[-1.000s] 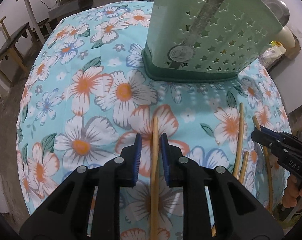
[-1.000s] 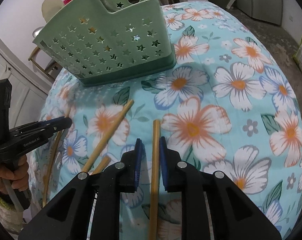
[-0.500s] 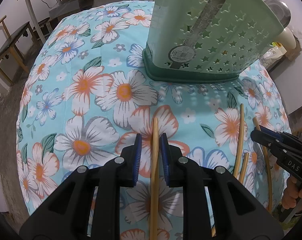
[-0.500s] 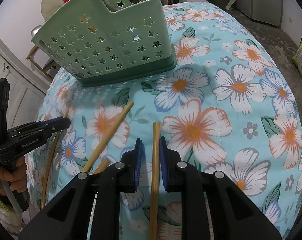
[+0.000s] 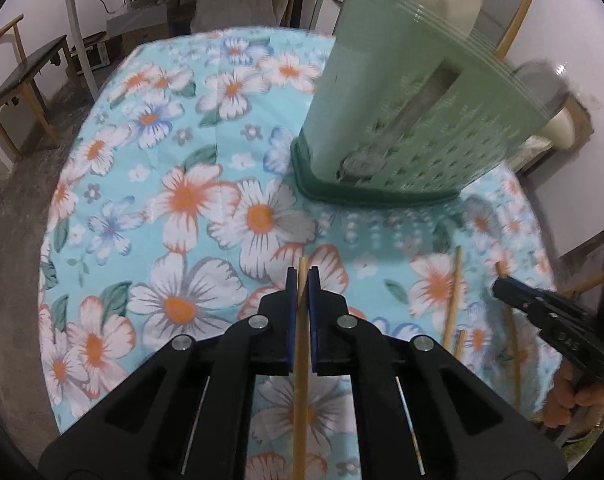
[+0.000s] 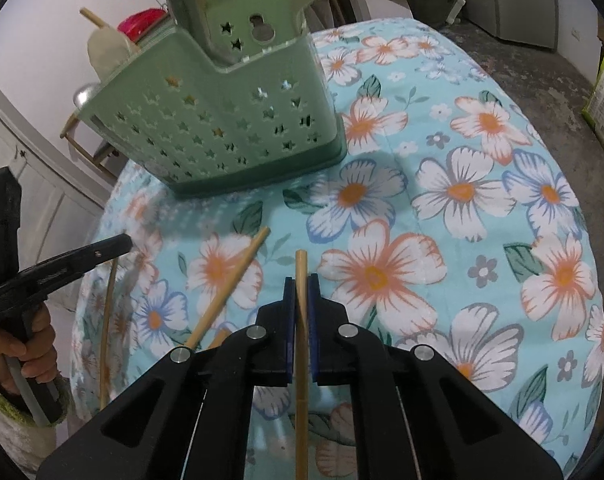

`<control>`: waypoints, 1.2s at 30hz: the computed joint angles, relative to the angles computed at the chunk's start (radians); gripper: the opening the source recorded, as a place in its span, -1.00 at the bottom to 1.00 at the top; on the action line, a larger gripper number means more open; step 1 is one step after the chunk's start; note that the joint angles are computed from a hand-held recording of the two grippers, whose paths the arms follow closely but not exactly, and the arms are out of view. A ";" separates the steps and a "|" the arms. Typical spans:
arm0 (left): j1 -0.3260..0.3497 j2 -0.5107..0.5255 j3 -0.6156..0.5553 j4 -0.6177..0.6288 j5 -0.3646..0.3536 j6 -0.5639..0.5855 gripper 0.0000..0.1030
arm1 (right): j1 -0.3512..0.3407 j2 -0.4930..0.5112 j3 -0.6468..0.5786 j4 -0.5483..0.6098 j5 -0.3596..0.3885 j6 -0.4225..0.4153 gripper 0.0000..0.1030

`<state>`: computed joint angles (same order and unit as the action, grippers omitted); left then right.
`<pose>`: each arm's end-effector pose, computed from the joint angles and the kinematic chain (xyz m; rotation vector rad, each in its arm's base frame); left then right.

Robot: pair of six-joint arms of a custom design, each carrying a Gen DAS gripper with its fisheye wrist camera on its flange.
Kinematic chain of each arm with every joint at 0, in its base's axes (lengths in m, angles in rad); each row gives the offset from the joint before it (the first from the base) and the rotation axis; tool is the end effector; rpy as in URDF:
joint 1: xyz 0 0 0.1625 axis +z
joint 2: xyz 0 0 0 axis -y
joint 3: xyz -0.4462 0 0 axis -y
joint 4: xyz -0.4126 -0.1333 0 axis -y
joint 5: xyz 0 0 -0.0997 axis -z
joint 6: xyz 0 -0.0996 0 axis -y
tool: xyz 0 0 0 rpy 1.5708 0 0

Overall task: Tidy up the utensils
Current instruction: 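Lift the chopstick with the left tool while the right tool opens beside another chopstick, then carry the chopstick over the green basket and open the left tool while the right tool lifts its chopstick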

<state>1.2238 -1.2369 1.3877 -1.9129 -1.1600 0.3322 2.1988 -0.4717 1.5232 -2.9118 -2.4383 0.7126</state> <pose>-0.0649 -0.6884 0.4514 0.8550 2.5834 -0.2652 0.4672 -0.5458 -0.0262 -0.2690 -2.4424 0.9854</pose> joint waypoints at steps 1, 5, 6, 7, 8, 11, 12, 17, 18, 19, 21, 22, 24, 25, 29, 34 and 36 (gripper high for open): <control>-0.002 -0.005 -0.007 0.004 -0.017 0.000 -0.92 | 0.003 -0.002 0.001 -0.009 -0.002 -0.004 -0.88; -0.011 -0.034 -0.024 0.009 -0.080 0.012 -0.92 | 0.010 -0.004 -0.001 -0.029 -0.012 -0.025 -0.88; -0.013 -0.041 -0.027 0.011 -0.092 0.017 -0.92 | 0.011 -0.006 0.000 -0.031 -0.014 -0.027 -0.88; -0.018 -0.048 -0.031 0.012 -0.106 0.024 -0.92 | 0.011 -0.007 0.001 -0.034 -0.017 -0.029 -0.88; -0.022 -0.055 -0.030 0.011 -0.115 0.028 -0.92 | 0.012 -0.008 0.003 -0.038 -0.018 -0.030 -0.88; -0.040 -0.079 -0.041 0.017 -0.162 0.044 -0.92 | 0.012 -0.013 0.011 -0.047 -0.022 -0.031 -0.88; -0.048 -0.088 -0.044 0.010 -0.183 0.054 -0.92 | 0.013 -0.012 0.010 -0.047 -0.022 -0.030 -0.88; -0.089 -0.118 -0.052 -0.045 -0.269 0.090 -0.93 | 0.014 -0.017 0.016 -0.064 -0.025 -0.035 -0.88; -0.096 -0.121 -0.055 -0.059 -0.285 0.096 -0.93 | 0.014 -0.018 0.018 -0.067 -0.026 -0.036 -0.88; -0.103 -0.122 -0.056 -0.079 -0.300 0.102 -0.93 | 0.015 -0.019 0.019 -0.072 -0.027 -0.038 -0.88; -0.121 -0.124 -0.050 -0.145 -0.323 0.120 -0.93 | 0.017 -0.021 0.022 -0.082 -0.026 -0.043 -0.88; -0.132 -0.125 -0.043 -0.187 -0.325 0.130 -0.93 | 0.018 -0.022 0.023 -0.085 -0.029 -0.046 -0.88; -0.149 -0.119 -0.041 -0.244 -0.342 0.138 -0.93 | 0.019 -0.023 0.025 -0.091 -0.030 -0.048 -0.88; -0.153 -0.114 -0.046 -0.259 -0.353 0.138 -0.93 | 0.020 -0.025 0.028 -0.095 -0.031 -0.048 -0.88; -0.175 -0.085 -0.071 -0.327 -0.379 0.137 -0.93 | 0.019 -0.032 0.038 -0.102 -0.032 -0.043 -0.88; -0.191 -0.052 -0.096 -0.400 -0.400 0.119 -0.93 | 0.018 -0.041 0.051 -0.116 -0.034 -0.039 -0.88; -0.196 -0.041 -0.099 -0.429 -0.399 0.116 -0.93 | 0.017 -0.041 0.052 -0.118 -0.034 -0.039 -0.88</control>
